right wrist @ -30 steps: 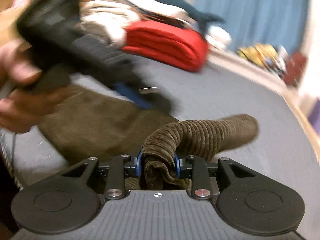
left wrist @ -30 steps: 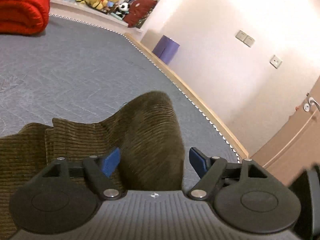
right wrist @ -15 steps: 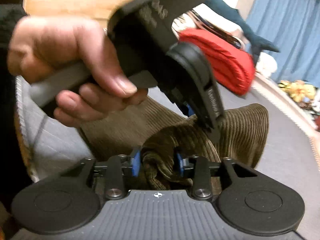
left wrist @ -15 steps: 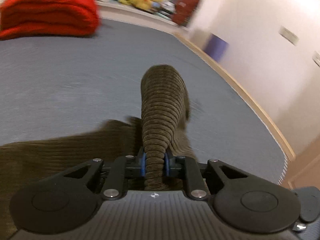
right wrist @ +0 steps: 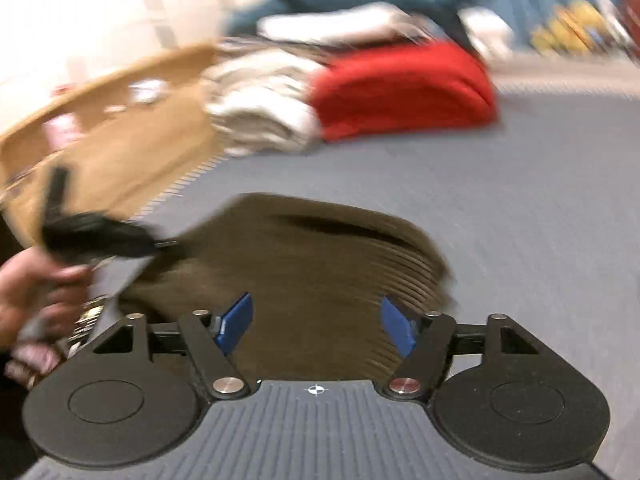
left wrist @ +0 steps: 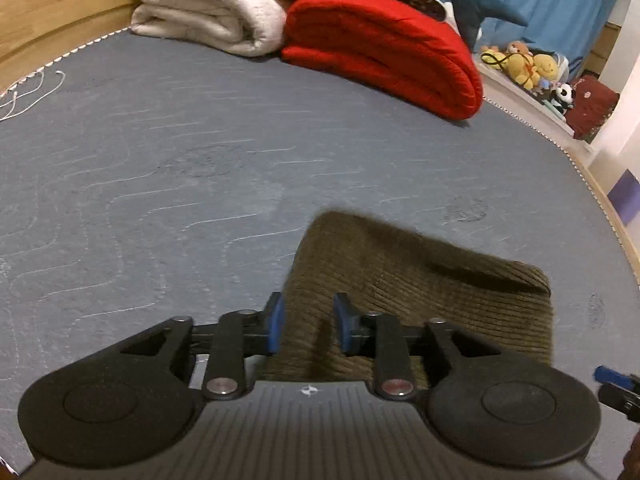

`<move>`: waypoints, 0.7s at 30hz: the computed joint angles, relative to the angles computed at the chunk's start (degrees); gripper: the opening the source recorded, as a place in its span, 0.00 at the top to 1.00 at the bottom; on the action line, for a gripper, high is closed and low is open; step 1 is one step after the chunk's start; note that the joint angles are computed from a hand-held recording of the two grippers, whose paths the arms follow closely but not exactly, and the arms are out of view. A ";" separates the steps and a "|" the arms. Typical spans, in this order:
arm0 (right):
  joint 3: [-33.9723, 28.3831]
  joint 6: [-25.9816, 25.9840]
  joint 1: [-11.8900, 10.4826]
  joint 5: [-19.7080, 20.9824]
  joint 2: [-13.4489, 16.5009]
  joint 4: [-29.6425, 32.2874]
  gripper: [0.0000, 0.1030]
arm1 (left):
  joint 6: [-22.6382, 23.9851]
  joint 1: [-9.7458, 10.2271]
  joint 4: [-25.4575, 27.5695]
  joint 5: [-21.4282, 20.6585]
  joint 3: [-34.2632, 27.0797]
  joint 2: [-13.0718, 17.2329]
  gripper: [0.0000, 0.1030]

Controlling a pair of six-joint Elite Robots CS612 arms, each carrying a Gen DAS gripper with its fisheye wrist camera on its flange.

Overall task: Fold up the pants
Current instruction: 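Lower the folded pants onto the mattress and open both grippers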

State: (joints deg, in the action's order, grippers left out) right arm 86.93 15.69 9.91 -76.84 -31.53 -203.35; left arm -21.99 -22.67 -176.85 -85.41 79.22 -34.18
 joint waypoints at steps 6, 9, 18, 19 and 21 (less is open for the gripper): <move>-5.70 4.33 -0.76 3.92 2.84 10.79 0.17 | -1.85 1.60 2.11 -7.15 -1.93 1.44 0.18; -7.13 6.99 -0.70 4.69 3.96 12.96 0.16 | -2.79 2.56 6.67 -12.42 -5.10 3.62 0.17; -10.06 7.29 -0.90 6.86 6.12 17.28 0.49 | -0.35 3.59 13.76 -19.96 -12.39 8.80 0.15; -9.88 7.00 -0.88 6.77 6.03 16.69 0.58 | 0.69 3.42 13.46 -19.37 -12.05 8.73 0.17; -9.27 7.85 -1.02 6.94 5.62 15.23 0.71 | 0.36 3.23 12.67 -18.61 -12.01 8.68 0.23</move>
